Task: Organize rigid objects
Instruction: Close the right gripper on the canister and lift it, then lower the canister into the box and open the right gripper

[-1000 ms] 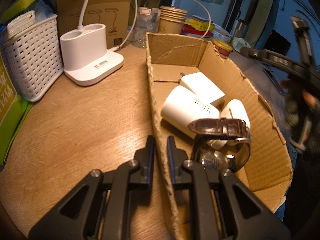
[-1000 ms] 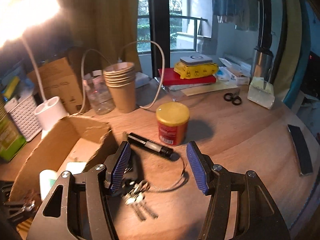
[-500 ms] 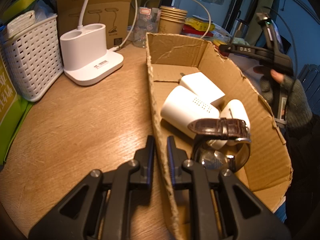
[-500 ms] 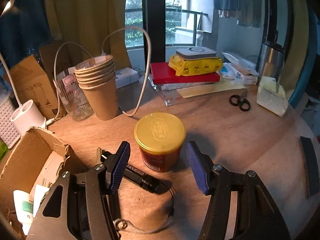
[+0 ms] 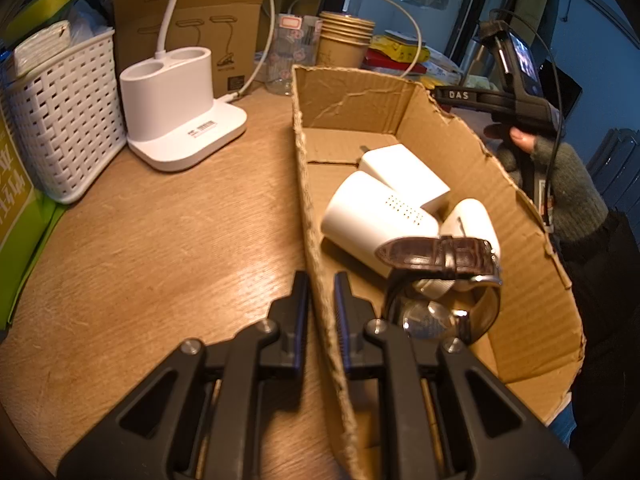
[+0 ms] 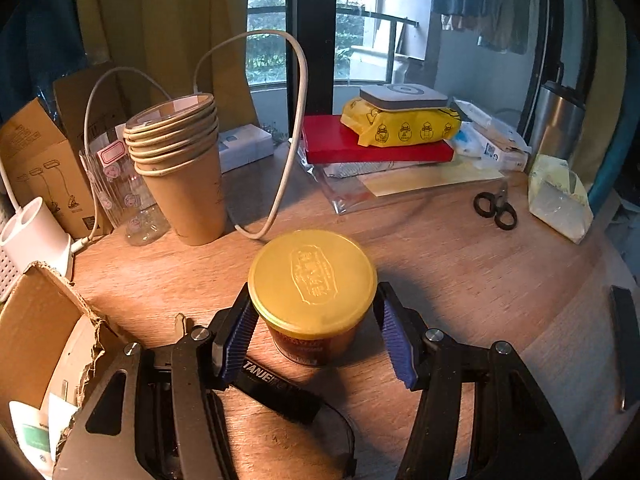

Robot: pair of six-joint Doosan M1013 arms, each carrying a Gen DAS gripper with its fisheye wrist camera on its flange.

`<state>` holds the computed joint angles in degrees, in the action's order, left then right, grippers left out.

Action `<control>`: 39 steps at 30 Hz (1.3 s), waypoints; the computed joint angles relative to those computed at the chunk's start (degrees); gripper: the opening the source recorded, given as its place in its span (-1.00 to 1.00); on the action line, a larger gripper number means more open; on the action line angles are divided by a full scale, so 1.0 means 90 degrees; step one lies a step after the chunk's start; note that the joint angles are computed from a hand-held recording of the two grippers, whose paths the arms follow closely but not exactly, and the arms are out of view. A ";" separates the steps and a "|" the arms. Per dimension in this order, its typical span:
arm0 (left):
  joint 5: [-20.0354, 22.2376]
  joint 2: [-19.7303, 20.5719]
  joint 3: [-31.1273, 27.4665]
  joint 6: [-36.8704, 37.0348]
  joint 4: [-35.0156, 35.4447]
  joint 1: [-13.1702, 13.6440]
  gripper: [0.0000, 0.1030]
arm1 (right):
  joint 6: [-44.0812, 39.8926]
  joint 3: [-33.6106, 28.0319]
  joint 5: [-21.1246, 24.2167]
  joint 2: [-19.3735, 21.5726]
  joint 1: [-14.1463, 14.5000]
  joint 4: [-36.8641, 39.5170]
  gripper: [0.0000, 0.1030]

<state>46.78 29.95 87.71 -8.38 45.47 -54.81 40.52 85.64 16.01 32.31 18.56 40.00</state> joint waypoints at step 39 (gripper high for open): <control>-0.0001 -0.0002 0.0002 -0.0001 -0.0001 0.0001 -0.73 | -0.5358 0.1357 0.0732 -0.1085 0.0353 0.4337 0.11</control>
